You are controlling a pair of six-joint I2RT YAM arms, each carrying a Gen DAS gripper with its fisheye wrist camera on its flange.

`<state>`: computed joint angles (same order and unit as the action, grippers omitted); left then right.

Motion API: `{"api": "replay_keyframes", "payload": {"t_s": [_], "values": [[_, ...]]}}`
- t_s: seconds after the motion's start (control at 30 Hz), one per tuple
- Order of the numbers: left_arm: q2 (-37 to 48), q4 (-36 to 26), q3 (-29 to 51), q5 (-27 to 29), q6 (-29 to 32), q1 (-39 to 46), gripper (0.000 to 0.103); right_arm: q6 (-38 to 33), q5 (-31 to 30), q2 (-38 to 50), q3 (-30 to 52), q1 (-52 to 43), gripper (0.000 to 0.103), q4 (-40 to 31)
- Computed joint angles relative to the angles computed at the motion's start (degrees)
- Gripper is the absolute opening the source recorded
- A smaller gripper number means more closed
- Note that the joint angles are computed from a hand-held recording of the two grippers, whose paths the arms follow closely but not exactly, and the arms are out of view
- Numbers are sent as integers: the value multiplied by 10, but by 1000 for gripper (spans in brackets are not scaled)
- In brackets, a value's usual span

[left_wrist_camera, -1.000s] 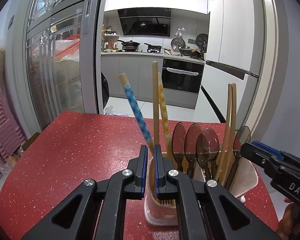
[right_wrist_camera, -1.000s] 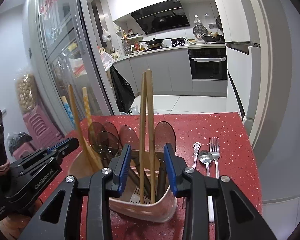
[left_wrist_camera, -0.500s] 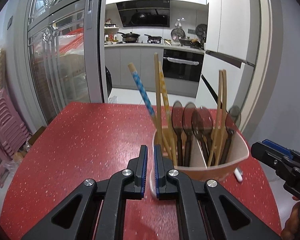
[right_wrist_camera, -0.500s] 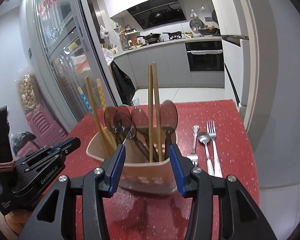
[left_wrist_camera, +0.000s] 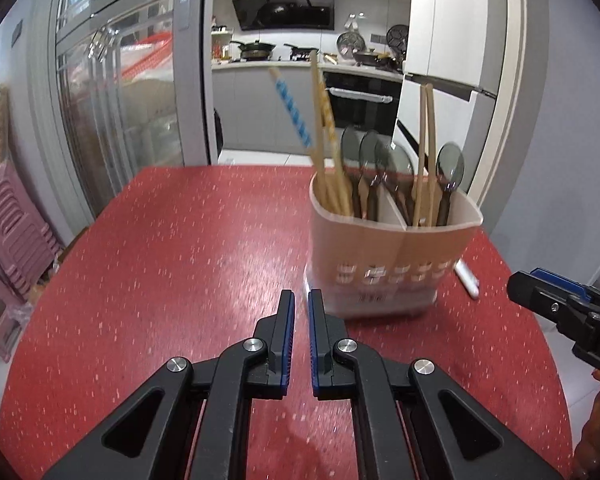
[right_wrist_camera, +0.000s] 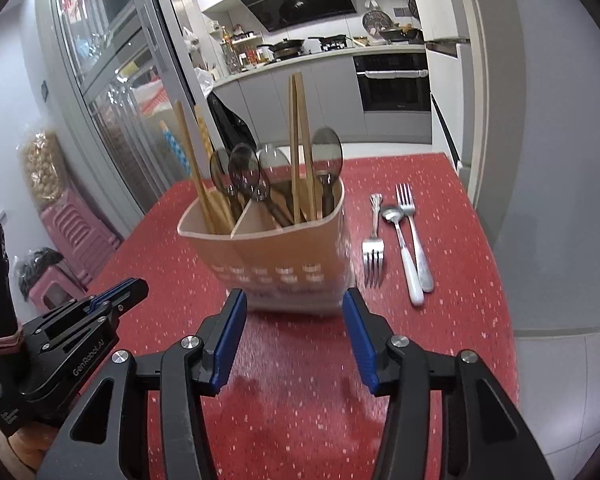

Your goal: Organize utensils

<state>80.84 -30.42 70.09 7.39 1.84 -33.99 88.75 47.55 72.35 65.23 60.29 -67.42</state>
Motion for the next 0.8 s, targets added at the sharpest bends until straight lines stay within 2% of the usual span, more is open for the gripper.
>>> {"api": "replay_keyframes", "payload": {"t_s": [0.27, 0.33, 0.53, 0.57, 0.6, 0.63, 0.67, 0.8], "values": [[-31, -15, -41, 23, 12, 32, 31, 56, -28, 29, 6, 28, 54, -25], [-39, -17, -54, 27, 15, 36, 31, 65, -40, 36, 6, 33, 60, -26], [-62, -19, -86, 43, 25, 61, 31, 91, -55, 54, 10, 51, 66, -38], [-67, -19, -91, 45, 25, 66, 35, 93, -56, 55, 10, 52, 67, -39], [-71, -20, -95, 46, 25, 69, 82, 97, -55, 56, 11, 55, 68, -41], [-71, -24, -94, 40, 23, 69, 103, 100, -56, 58, 13, 55, 71, -44], [-82, 1, -111, 30, 16, 68, 103, 104, -56, 61, 16, 57, 72, -50], [-82, 28, -127, 16, 22, 60, 103, 122, -46, 78, 35, 58, 81, -83]]}}
